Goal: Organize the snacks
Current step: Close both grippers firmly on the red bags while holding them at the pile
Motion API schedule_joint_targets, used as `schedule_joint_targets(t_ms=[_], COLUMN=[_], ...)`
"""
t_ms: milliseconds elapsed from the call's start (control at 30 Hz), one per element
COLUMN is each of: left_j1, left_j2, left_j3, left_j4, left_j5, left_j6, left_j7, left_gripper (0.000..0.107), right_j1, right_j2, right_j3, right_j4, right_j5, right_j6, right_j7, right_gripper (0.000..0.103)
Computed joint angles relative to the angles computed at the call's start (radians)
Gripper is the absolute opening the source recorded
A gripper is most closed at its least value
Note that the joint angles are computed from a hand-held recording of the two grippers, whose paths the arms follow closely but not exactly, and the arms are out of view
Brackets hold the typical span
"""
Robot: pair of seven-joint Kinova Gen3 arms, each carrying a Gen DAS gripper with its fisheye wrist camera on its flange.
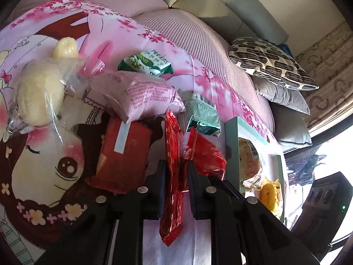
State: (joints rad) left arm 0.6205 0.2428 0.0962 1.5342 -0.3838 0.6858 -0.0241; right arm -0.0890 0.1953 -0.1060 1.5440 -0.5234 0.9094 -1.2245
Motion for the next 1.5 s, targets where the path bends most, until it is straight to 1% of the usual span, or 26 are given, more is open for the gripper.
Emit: schedule_joint_targets(t_ms=[133,200,267,367,500,667,767,867,933,1000,1033,1067,1133,1300,1467,1500], left_j1=[0.014,0.020,0.030,0.036,0.044,0.084,0.094,0.108,0.107,0.104,0.102,0.099,0.095,0.091,0.080,0.077], left_j2=[0.005,0.004,0.005,0.013,0.005,0.001,-0.010,-0.010,-0.014,-0.021,-0.022,-0.025,-0.029,-0.033,-0.040,-0.041], left_j3=[-0.006,-0.007,-0.006,-0.001,-0.005,-0.009,-0.002,0.010,0.018,0.024,0.028,0.030,0.035,0.045,0.051,0.052], left_j4=[-0.008,-0.012,-0.022,-0.044,-0.040,-0.071,-0.072,-0.094,-0.095,-0.089,-0.087,-0.085,-0.080,-0.080,-0.067,-0.065], left_j5=[-0.020,-0.032,-0.054,-0.069,-0.089,-0.180,-0.222,-0.269,-0.286,-0.297,-0.300,-0.302,-0.305,-0.313,-0.309,-0.306], left_j6=[0.017,0.025,0.040,0.068,0.074,0.180,0.226,0.302,0.317,0.319,0.319,0.319,0.320,0.339,0.326,0.322], left_j7=[0.023,0.031,0.036,0.025,0.042,0.105,0.142,0.165,0.176,0.189,0.193,0.196,0.203,0.212,0.213,0.211], left_gripper=[0.017,0.013,0.012,0.011,0.010,0.010,0.010,0.010,0.010,0.010,0.010,0.010,0.010,0.010,0.010,0.010], right_j1=[0.004,0.010,0.017,0.016,0.022,0.022,0.018,0.008,-0.005,-0.025,-0.029,-0.029,-0.022,-0.045,-0.059,-0.066], right_j2=[0.000,-0.002,-0.005,-0.012,-0.013,-0.010,-0.011,-0.018,-0.029,-0.044,-0.049,-0.050,-0.047,-0.031,-0.016,-0.013], right_j3=[0.000,-0.001,-0.002,-0.001,0.001,0.005,0.006,0.005,0.004,0.002,0.001,0.000,-0.002,-0.002,-0.011,-0.012], right_j4=[0.003,0.005,0.009,0.013,0.012,0.006,0.003,0.006,0.014,0.029,0.036,0.039,0.042,0.030,0.030,0.029], right_j5=[-0.010,-0.023,-0.041,-0.044,-0.060,-0.058,-0.046,-0.025,-0.001,0.038,0.042,0.036,0.011,0.045,0.071,0.081], right_j6=[-0.001,-0.002,-0.006,-0.013,-0.004,0.007,0.006,-0.011,-0.036,-0.074,-0.088,-0.093,-0.093,-0.099,-0.115,-0.119], right_j7=[0.004,0.014,0.028,0.037,0.051,0.047,0.043,0.044,0.043,0.036,0.037,0.045,0.064,0.027,0.000,-0.011], right_gripper=[0.037,0.034,0.027,0.022,0.020,0.020,0.020,0.022,0.022,0.027,0.035,0.045,0.054,0.058,0.070,0.071])
